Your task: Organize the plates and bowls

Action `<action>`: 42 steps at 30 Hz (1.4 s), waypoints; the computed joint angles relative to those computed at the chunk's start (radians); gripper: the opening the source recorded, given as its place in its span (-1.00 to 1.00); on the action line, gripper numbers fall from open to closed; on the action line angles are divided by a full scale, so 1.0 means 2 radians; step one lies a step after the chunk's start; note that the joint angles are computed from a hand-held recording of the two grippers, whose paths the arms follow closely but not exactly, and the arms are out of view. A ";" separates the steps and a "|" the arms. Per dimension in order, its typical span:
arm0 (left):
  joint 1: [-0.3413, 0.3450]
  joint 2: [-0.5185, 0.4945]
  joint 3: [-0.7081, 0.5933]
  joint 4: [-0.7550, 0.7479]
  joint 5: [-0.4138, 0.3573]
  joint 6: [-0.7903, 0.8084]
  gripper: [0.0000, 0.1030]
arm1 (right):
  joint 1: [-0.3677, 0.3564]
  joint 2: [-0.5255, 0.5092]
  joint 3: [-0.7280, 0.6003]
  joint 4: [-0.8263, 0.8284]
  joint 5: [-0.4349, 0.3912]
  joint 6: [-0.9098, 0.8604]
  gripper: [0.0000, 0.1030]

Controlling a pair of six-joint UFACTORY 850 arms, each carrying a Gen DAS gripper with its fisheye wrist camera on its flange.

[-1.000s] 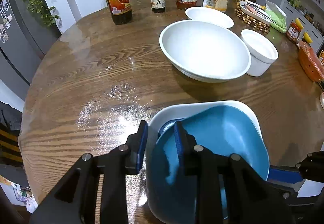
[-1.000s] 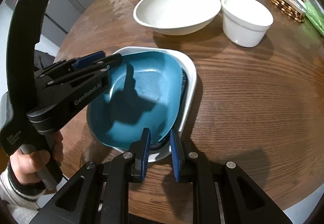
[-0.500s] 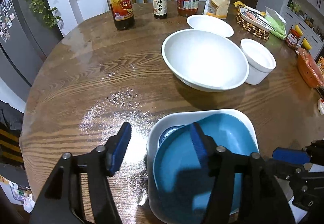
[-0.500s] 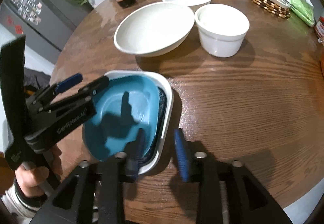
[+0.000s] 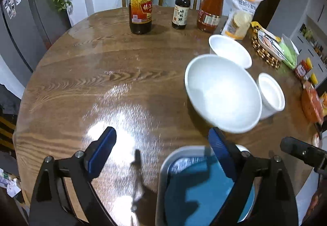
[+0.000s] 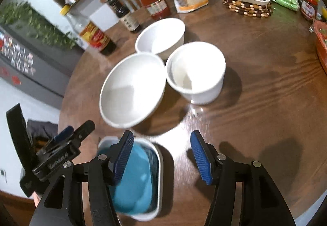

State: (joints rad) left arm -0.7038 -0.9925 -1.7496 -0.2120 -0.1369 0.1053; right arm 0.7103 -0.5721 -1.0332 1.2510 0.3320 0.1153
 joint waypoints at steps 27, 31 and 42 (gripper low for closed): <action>-0.014 -0.152 -0.267 0.082 -0.128 -0.068 -0.03 | -0.044 -0.059 -0.053 -0.149 -0.025 0.115 -0.35; -0.013 -0.164 -0.286 0.074 -0.144 -0.060 -0.46 | -0.045 -0.061 -0.054 -0.156 -0.026 0.112 -0.55; -0.012 -0.158 -0.277 0.078 -0.143 -0.067 -0.69 | -0.042 -0.058 -0.061 -0.139 -0.030 0.067 -0.59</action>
